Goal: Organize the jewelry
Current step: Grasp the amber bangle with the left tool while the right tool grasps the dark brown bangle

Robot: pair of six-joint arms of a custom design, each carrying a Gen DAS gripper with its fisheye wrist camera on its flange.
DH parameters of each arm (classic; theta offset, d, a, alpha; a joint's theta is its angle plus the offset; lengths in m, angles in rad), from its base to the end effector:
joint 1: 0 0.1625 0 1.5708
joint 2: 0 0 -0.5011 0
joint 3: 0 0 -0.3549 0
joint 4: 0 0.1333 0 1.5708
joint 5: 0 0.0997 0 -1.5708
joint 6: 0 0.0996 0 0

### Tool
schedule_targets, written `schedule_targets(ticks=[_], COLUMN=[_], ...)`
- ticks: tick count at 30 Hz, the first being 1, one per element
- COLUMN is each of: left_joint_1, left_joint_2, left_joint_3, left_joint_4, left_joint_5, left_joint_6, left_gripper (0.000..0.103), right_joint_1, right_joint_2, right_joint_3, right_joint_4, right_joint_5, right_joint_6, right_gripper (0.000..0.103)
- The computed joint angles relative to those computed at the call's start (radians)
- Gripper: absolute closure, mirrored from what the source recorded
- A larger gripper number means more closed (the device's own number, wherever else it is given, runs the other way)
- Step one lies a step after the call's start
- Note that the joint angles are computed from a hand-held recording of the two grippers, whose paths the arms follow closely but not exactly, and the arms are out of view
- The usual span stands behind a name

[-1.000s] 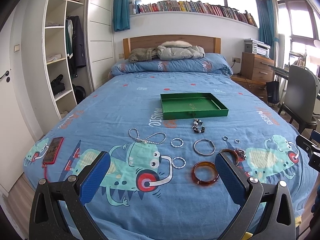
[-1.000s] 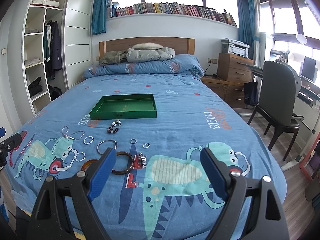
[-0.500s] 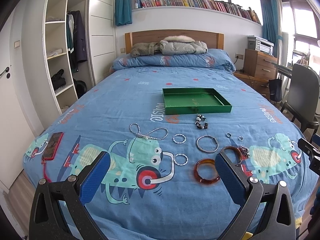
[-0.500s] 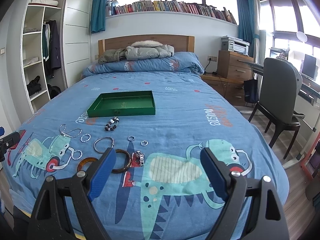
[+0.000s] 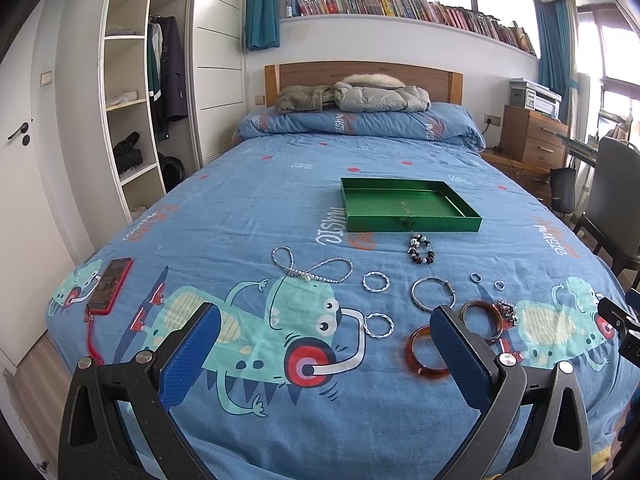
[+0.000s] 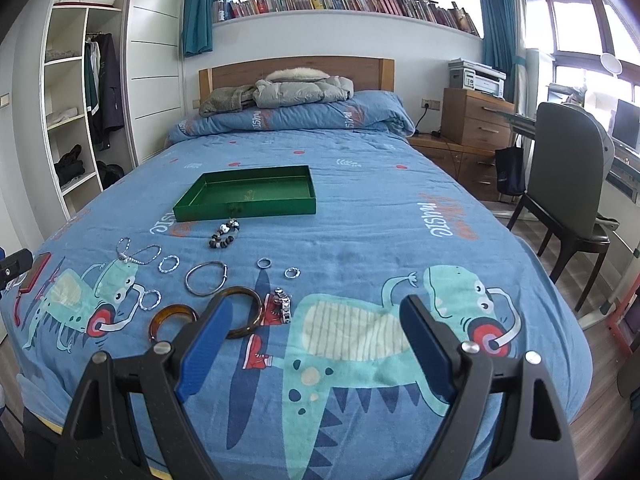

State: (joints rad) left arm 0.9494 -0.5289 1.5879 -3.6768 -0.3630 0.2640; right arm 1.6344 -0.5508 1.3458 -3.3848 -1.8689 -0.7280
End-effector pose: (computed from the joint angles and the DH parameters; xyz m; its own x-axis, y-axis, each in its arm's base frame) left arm -0.2158 -0.6903 0.1746 -0.6577 -0.3297 -0.6773 0.4794 0.5104 -0.7139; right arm 0.1552 -0.8006 0.2064 -0.7018 -0.2071 0.6816 -0.6702 0.5162 -0.5333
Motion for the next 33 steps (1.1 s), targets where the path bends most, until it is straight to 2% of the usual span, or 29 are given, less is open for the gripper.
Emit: schedule_targets(ticks=[4, 7, 11, 15, 17, 19, 25, 29, 33], left_joint_1=[0.016, 0.030, 0.050, 0.068, 0.079, 0.093, 0.140, 0.163, 0.182], left_joint_2=[0.013, 0.018, 0.001, 0.002, 0.002, 0.005, 0.016, 0.031, 0.044], left_joint_3=[-0.010, -0.014, 0.001, -0.012, -0.024, -0.043, -0.112, -0.164, -0.222], left_joint_4=[-0.010, 0.035, 0.177, 0.299, 0.380, 0.454, 0.631, 0.696, 0.780], left_joint_5=[-0.005, -0.012, -0.055, -0.099, -0.135, -0.173, -0.306, -0.366, -0.424], left_joint_6=[0.004, -0.027, -0.153, -0.220, -0.265, -0.296, -0.386, -0.410, -0.444], left_gripper=[0.001, 0.002, 0.002, 0.002, 0.005, 0.015, 0.034, 0.040, 0.049], right_joint_1=[-0.007, -0.013, -0.020, -0.029, -0.033, -0.036, -0.044, -0.049, -0.052], right_joint_2=[0.013, 0.026, 0.045, 0.057, 0.066, 0.077, 0.124, 0.162, 0.204], right_joint_3=[-0.021, -0.041, -0.069, -0.090, -0.105, -0.124, -0.215, -0.307, -0.403], right_joint_4=[0.028, 0.052, 0.086, 0.141, 0.179, 0.224, 0.387, 0.516, 0.614], right_joint_5=[0.005, 0.009, 0.016, 0.037, 0.046, 0.054, 0.076, 0.092, 0.100], right_joint_6=[0.009, 0.014, 0.016, 0.027, 0.033, 0.038, 0.065, 0.102, 0.137], right_gripper=[0.018, 0.018, 0.018, 0.019, 0.019, 0.021, 0.043, 0.062, 0.066])
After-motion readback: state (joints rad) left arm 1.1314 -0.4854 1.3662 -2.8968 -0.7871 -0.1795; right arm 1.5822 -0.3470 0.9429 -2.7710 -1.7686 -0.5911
